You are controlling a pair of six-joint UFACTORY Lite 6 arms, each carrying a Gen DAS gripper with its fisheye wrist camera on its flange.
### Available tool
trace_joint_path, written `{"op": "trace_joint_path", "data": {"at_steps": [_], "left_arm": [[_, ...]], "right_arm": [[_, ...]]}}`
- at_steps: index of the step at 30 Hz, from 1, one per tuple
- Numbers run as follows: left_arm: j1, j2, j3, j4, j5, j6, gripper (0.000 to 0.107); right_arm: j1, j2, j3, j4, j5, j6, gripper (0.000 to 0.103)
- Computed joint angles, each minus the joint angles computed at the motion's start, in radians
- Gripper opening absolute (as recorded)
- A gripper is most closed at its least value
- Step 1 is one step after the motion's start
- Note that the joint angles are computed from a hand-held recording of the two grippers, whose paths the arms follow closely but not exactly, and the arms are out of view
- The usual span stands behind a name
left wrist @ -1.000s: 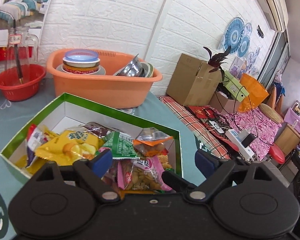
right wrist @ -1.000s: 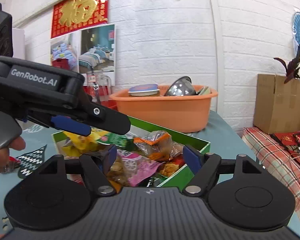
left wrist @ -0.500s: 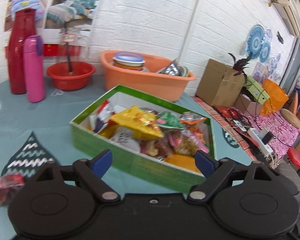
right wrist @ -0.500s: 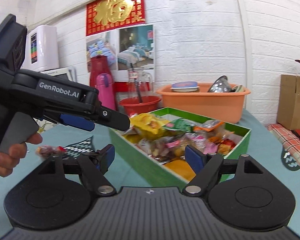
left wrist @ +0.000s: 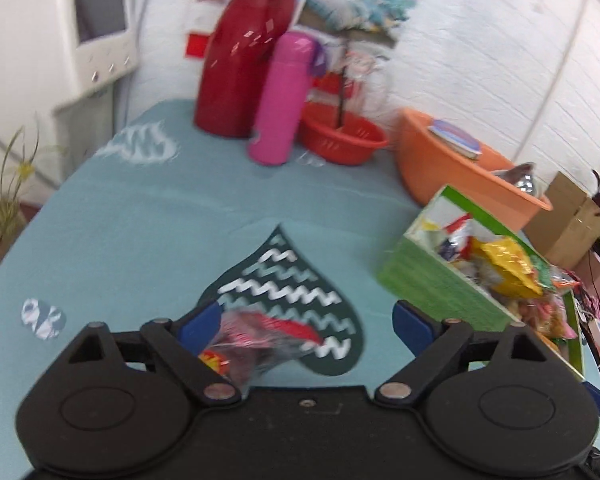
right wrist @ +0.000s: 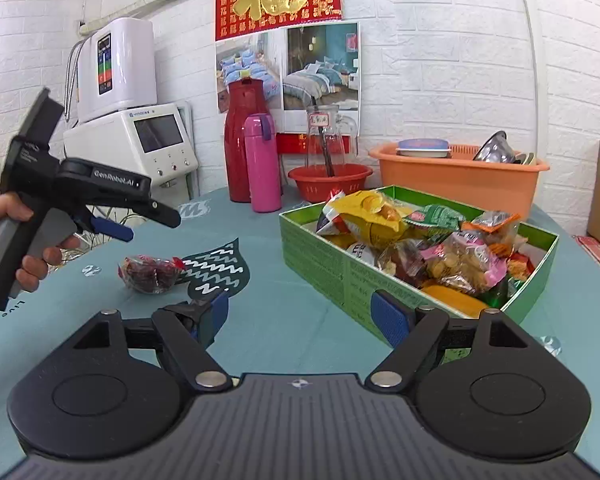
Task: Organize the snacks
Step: 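Move the left gripper to the clear red-labelled bag and grasp it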
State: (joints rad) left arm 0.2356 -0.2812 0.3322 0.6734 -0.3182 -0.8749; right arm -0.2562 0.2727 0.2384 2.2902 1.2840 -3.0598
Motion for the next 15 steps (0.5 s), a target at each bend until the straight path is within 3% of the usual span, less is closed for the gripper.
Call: {"op": "trace_joint_path", "data": {"at_steps": [2,5,6,7,8,9,15], "left_arm": [[0.071,0.073,0.018,0.109,-0.049,-0.074,0.103],[0.113,0.140,0.013,0.050,-0.098,0.005,0.103],[0.121,0.158,0.019,0.088,-0.105,-0.015,0.095],[0.132,0.176,0.023,0.167,-0.126,-0.067,0.076],[0.133,0.191,0.024,0.230,-0.141,-0.105,0.064],[0.130,0.188,0.010,0.268,-0.168,-0.119,0.069],[-0.079,0.098,-0.106,0.273,-0.219,-0.138,0.071]], "right_arm": [[0.012,0.008,-0.001,0.010,-0.006,-0.007,0.103],[0.030,0.016,-0.002,0.027,-0.015,-0.016,0.103],[0.033,0.018,-0.001,0.028,-0.019,-0.016,0.103],[0.034,0.020,0.000,0.028,-0.021,-0.017,0.103],[0.035,0.022,0.000,0.028,-0.022,-0.018,0.103],[0.038,0.025,0.000,0.030,-0.022,-0.020,0.103],[0.044,0.064,0.007,0.026,-0.031,-0.028,0.103]]}}
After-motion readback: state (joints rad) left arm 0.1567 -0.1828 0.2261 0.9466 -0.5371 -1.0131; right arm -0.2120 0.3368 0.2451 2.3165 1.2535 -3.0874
